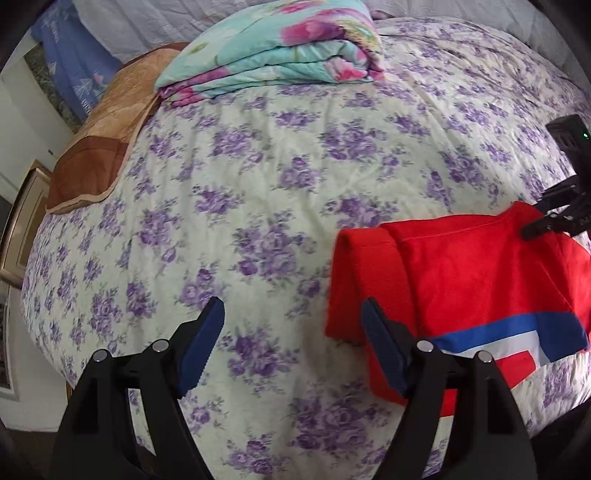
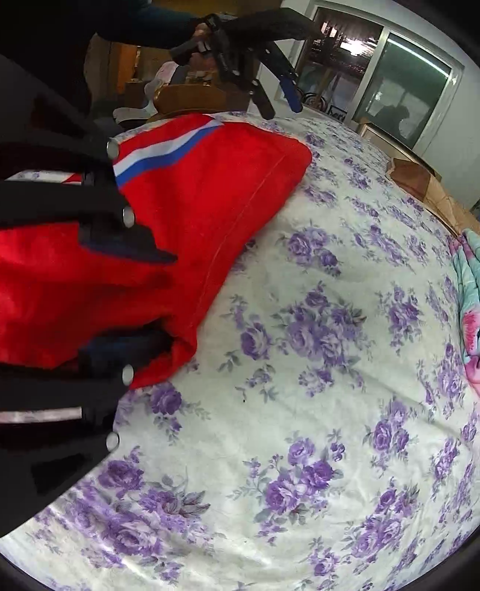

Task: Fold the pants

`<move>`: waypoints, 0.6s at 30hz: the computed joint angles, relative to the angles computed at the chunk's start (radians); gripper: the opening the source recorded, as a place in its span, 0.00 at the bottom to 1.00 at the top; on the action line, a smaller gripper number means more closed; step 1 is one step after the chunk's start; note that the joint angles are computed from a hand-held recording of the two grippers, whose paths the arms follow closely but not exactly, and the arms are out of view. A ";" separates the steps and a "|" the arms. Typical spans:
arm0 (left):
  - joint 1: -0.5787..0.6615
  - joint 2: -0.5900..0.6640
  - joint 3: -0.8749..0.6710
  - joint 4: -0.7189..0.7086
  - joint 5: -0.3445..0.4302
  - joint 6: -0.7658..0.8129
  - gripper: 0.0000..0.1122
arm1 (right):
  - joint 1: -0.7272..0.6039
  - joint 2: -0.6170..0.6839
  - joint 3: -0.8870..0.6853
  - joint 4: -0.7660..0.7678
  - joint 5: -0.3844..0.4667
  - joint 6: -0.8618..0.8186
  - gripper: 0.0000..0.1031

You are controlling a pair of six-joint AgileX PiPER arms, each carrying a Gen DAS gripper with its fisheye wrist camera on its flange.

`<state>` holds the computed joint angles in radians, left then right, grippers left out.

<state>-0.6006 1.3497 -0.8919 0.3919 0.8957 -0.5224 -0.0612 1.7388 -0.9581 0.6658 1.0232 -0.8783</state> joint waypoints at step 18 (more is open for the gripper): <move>0.014 -0.351 0.258 -0.011 0.100 -0.125 0.71 | 0.673 0.075 -0.404 -0.160 -0.118 0.063 0.70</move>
